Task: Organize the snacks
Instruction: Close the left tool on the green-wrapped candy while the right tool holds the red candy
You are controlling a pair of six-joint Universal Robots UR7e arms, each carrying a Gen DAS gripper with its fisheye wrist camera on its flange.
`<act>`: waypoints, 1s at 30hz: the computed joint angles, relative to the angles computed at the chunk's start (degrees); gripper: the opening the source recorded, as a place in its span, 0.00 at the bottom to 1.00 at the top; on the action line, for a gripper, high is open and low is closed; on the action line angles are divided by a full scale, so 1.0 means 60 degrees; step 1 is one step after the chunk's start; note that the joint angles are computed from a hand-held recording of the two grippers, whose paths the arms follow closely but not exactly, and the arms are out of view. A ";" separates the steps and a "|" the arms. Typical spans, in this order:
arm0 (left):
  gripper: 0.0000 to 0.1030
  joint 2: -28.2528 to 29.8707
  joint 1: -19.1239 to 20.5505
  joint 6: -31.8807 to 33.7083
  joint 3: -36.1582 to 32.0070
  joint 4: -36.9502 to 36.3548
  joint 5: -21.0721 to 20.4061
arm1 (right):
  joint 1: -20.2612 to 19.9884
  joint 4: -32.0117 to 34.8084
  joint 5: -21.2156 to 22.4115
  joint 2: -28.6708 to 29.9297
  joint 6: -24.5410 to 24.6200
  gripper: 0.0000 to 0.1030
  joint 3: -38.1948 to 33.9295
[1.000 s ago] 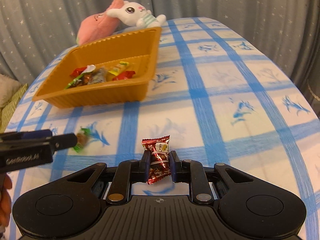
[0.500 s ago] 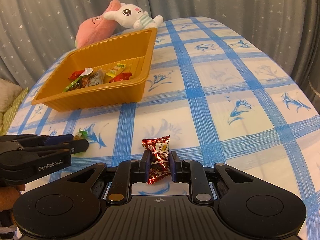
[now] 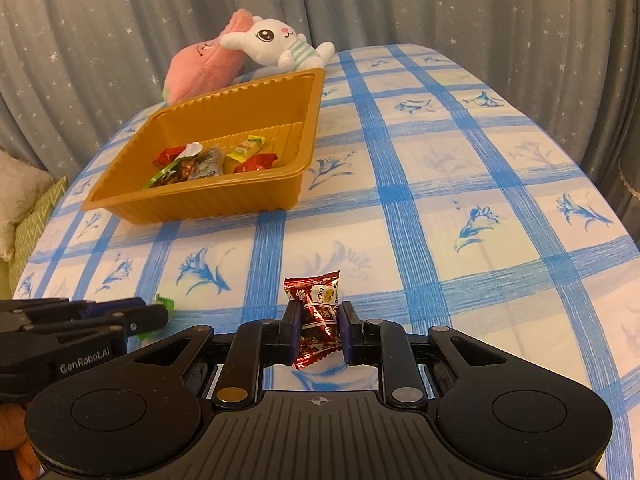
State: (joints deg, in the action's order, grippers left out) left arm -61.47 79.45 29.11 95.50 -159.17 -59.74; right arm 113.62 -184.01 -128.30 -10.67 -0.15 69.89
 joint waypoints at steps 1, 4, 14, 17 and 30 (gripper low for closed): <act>0.17 -0.0046 0.0001 0.0031 0.0109 -0.0037 0.0049 | 0.0021 -0.0038 -0.0011 -0.0028 0.0015 0.20 0.0077; 0.18 -0.0148 0.0028 0.0038 0.0329 -0.0143 0.0068 | 0.0064 -0.0125 -0.0033 -0.0117 0.0088 0.20 0.0298; 0.18 -0.0104 -0.0013 0.0324 0.0429 -0.0296 0.0180 | 0.0086 -0.0264 -0.0084 -0.0254 0.0175 0.20 0.0593; 0.18 -0.0197 -0.0069 0.0256 0.0537 -0.0398 0.0254 | 0.0101 -0.0281 -0.0045 -0.0275 0.0169 0.20 0.0624; 0.18 -0.1151 -0.0555 -0.0695 0.1261 -0.0388 0.0560 | 0.0483 -0.0720 0.0067 -0.0540 -0.0062 0.20 0.0969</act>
State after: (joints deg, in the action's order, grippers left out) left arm -68.38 76.12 24.94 103.07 -161.50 -56.38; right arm 116.52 -188.33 -127.90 -13.91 -0.52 75.71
